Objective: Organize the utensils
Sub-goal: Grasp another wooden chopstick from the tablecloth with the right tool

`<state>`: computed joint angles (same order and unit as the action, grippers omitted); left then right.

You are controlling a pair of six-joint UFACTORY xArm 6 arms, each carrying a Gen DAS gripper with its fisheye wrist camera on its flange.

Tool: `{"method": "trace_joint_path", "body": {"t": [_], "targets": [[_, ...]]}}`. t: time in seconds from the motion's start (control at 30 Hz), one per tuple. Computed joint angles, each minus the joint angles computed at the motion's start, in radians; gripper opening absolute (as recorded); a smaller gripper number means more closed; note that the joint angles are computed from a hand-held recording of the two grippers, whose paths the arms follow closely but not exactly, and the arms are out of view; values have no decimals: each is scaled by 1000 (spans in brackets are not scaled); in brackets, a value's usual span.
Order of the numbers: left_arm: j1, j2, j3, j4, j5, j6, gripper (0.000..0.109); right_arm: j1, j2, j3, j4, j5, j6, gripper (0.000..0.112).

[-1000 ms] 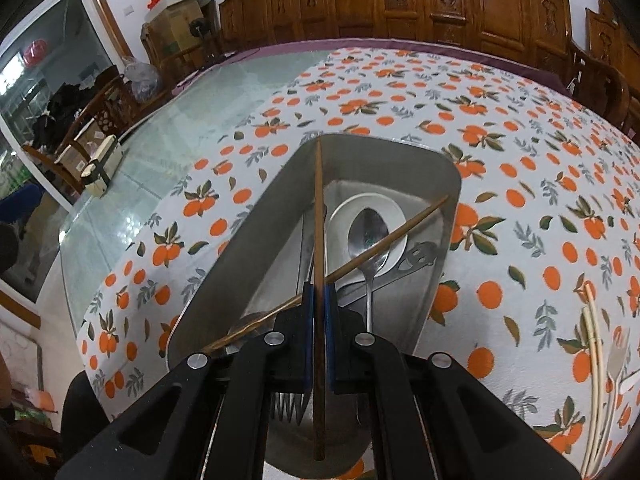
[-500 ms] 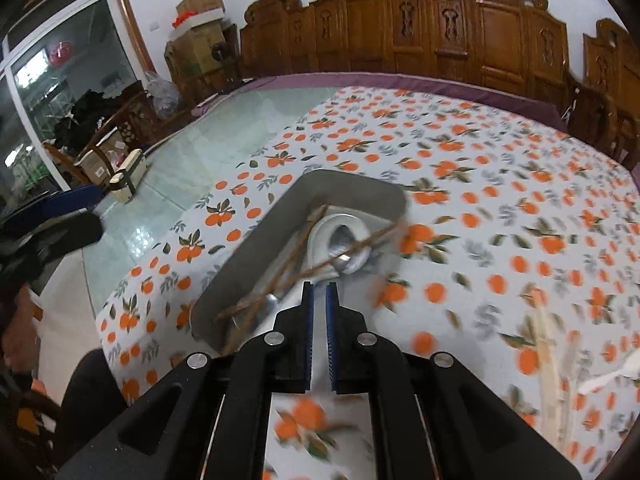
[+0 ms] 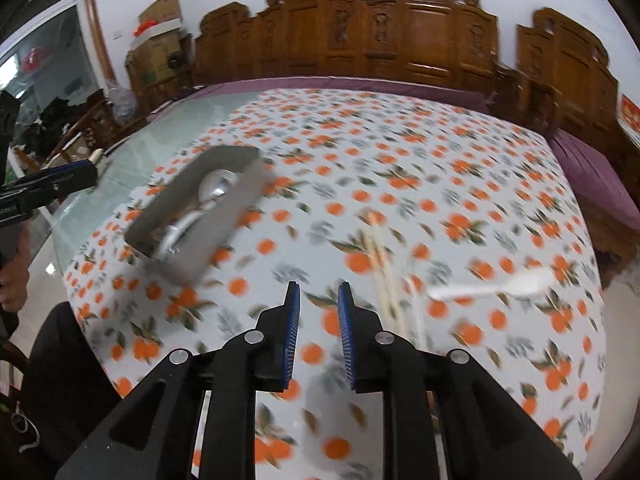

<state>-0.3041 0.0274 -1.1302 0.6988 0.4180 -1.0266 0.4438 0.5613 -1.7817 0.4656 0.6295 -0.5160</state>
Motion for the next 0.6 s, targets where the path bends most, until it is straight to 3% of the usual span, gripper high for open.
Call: {"method": "trace_joint_path", "body": {"t": [0.23, 0.6], "targets": [[-40, 46, -19, -12, 13, -4, 81, -28, -2, 68, 7, -12, -29, 22], [-90, 95, -27, -50, 11, 30, 81, -38, 80, 9, -36, 21, -9, 21]]}}
